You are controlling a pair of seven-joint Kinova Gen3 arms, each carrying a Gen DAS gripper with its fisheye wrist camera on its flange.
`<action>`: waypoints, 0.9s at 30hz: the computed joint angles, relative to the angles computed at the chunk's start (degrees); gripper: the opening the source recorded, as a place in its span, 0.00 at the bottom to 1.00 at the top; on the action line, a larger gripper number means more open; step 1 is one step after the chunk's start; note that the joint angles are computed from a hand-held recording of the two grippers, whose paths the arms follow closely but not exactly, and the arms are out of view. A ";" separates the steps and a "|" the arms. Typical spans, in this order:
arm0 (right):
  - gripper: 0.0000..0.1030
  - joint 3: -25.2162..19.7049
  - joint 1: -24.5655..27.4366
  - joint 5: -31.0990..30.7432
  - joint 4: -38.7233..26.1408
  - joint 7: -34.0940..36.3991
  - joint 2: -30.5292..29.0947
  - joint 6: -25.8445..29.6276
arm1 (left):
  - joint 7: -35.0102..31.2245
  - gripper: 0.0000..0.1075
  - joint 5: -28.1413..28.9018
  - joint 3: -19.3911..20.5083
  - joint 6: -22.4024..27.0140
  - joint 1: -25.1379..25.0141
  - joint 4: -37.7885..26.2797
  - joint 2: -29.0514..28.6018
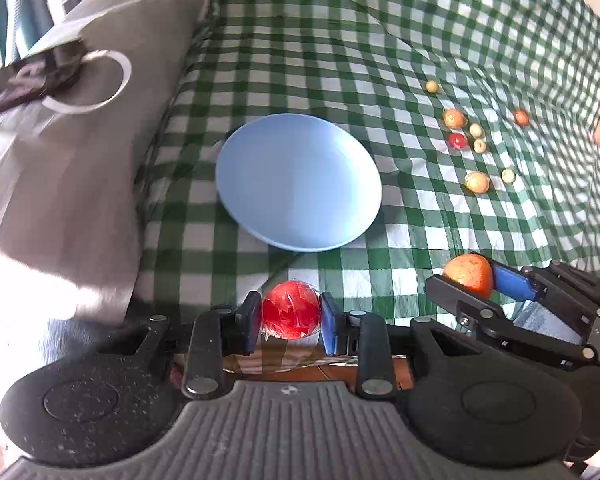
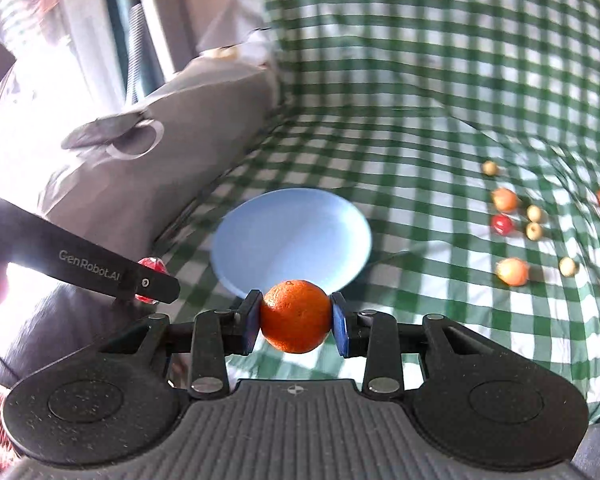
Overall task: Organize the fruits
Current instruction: 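Carry the red plum and orange over the blue plate and release both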
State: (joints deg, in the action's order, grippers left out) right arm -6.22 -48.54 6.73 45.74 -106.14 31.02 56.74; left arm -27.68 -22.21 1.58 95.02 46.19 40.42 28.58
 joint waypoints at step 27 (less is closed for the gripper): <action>0.36 1.52 -2.86 1.56 -8.63 1.23 4.66 7.05 | 1.46 0.32 -3.41 1.06 -5.49 -3.27 4.17 -2.60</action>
State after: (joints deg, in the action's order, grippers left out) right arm -4.69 -51.40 8.28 37.11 -104.90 35.68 63.79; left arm -26.23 -25.62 2.64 89.53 42.92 44.59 25.99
